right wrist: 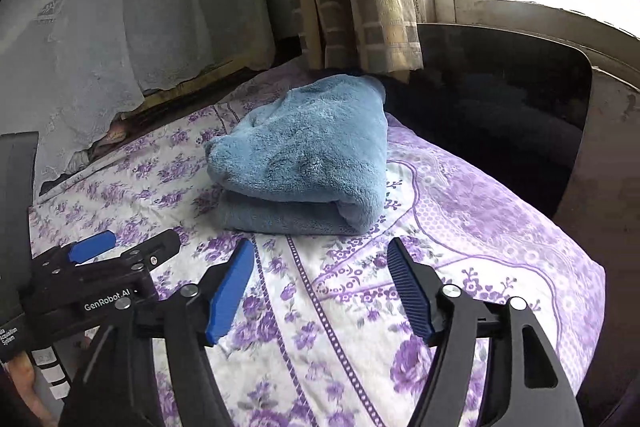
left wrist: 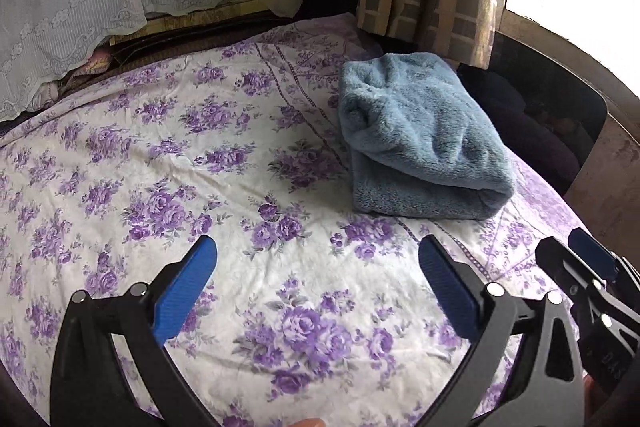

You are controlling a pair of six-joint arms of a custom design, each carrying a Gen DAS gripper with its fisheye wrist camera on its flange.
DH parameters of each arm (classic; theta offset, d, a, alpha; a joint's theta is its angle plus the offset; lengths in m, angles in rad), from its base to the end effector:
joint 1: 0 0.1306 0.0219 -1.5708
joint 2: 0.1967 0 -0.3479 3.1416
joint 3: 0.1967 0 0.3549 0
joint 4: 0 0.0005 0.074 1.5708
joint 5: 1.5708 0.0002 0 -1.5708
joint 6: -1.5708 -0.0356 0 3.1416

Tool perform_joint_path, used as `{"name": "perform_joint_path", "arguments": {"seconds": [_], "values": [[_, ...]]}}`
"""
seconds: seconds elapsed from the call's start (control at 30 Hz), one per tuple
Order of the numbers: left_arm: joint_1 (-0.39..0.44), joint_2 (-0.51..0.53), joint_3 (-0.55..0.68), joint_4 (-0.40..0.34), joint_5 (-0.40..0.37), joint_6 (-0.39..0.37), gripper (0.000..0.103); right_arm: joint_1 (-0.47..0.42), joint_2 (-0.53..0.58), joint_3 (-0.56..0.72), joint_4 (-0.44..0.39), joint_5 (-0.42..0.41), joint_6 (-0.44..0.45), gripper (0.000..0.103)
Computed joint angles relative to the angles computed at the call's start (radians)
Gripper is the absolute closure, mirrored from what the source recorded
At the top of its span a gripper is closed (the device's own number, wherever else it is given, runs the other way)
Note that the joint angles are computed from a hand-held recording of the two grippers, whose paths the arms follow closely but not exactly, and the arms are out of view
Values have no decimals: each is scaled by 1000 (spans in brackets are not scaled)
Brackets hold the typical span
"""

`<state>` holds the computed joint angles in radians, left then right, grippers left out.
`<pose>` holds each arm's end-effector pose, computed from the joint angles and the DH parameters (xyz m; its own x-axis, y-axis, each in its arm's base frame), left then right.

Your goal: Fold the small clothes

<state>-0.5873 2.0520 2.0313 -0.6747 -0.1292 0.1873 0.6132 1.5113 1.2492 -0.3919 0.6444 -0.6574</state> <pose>0.5672 -0.3727 0.3240 -0.6110 0.1849 -0.7697 0.3597 0.9310 -0.0619 0.4162 0.2661 0.3208 -0.4367 0.2900 -0.8516 0.2485 0.9487 0.1957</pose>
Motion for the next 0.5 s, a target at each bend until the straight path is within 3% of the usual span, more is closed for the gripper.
{"name": "perform_joint_path", "arguments": {"seconds": [0.2,0.5], "values": [[-13,-131,-163,87,-36,-26,5,65,-49,12,-32,73,5,13],[-16,-270,-309,173,-61,-55,5,142,-83,28,-90,141,-18,12]]}}
